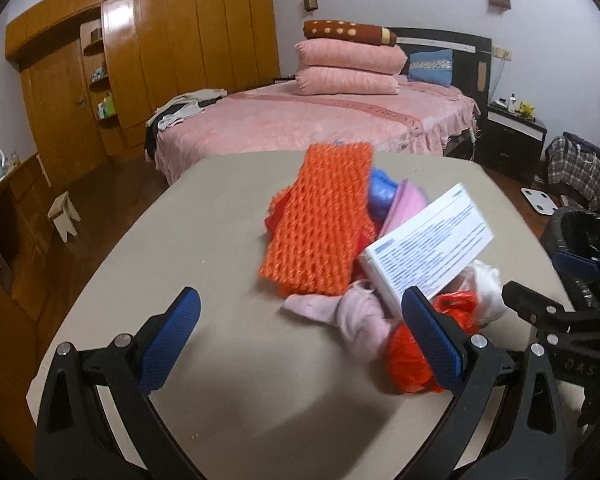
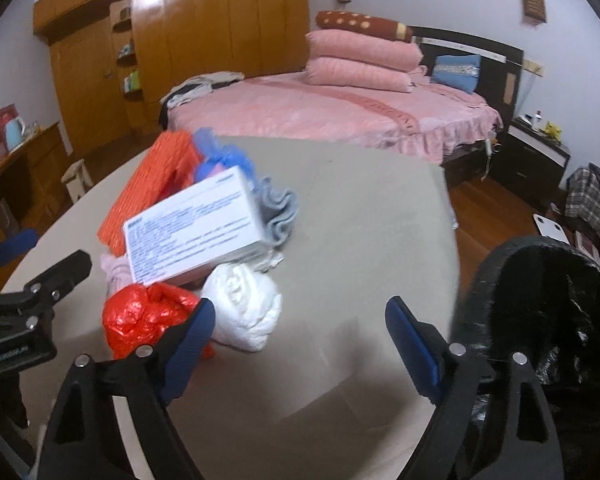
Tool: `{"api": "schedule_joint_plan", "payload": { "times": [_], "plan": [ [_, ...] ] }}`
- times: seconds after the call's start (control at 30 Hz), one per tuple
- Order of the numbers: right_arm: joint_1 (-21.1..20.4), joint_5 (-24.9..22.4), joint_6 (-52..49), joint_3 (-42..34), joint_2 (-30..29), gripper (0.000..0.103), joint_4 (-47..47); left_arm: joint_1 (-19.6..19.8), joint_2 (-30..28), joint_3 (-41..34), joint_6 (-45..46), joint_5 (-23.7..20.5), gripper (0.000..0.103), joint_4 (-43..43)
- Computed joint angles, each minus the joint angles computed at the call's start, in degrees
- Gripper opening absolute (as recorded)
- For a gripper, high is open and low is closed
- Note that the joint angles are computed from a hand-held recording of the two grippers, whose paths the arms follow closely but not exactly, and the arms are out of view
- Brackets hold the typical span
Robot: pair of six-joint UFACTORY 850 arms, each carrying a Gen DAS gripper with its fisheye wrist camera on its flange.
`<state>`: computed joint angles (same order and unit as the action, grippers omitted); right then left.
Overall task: Collect trash
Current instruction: 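Grasp the white tissue ball with the right tool while the left tool grasps the red plastic bag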
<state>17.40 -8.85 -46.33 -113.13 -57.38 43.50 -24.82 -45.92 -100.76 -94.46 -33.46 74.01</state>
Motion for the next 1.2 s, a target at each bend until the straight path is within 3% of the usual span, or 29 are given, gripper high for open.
{"api": "schedule_joint_plan", "payload": {
  "times": [0.13, 0.27, 0.37, 0.43, 0.57, 0.77, 0.83, 0.9, 1.2],
  "plan": [
    [0.8, -1.63, 9.11, -3.35, -2.37, 0.084, -10.25, 0.93, -0.11, 0.3, -0.04, 1.46, 0.098, -0.99],
    [0.96, -8.29, 18.78, -10.85, -6.88, 0.079, -19.19, 1.41, 0.02, 0.69, -1.19, 2.4, 0.098, -0.33],
    [0.44, -15.66, 14.12, -16.76, -10.19, 0.059, -14.56, 1.63, -0.21, 0.47, -1.03, 2.85, 0.098, -0.11],
    [0.24, -17.12, 8.59, -17.02, -10.41, 0.041, -9.45, 1.39, -0.63, -0.23, -0.27, 2.63, 0.098, -0.48],
    [-0.1, -14.93, 4.03, -12.27, -7.57, 0.038, -3.95, 0.94, -0.78, -0.74, -0.14, 2.46, 0.098, -0.22],
    [-0.42, -7.64, 3.78, -4.75, -3.12, 0.038, -2.56, -0.17, -1.04, -1.2, -1.03, 3.65, 0.097, -0.03],
    [-0.6, -7.03, 5.26, -4.14, -2.66, 0.038, -3.84, -0.43, -1.6, -2.06, 0.2, 4.79, 0.092, -1.6],
    [-0.88, -6.65, 6.42, -3.76, -2.41, 0.038, -4.22, -0.82, -2.35, -2.85, 1.78, 5.7, 0.079, -3.46],
    [-1.72, -6.82, 5.5, -4.1, -2.67, 0.038, -2.64, -1.52, -6.72, -9.36, 15.55, 7.39, 0.065, -16.68]
  ]
}}
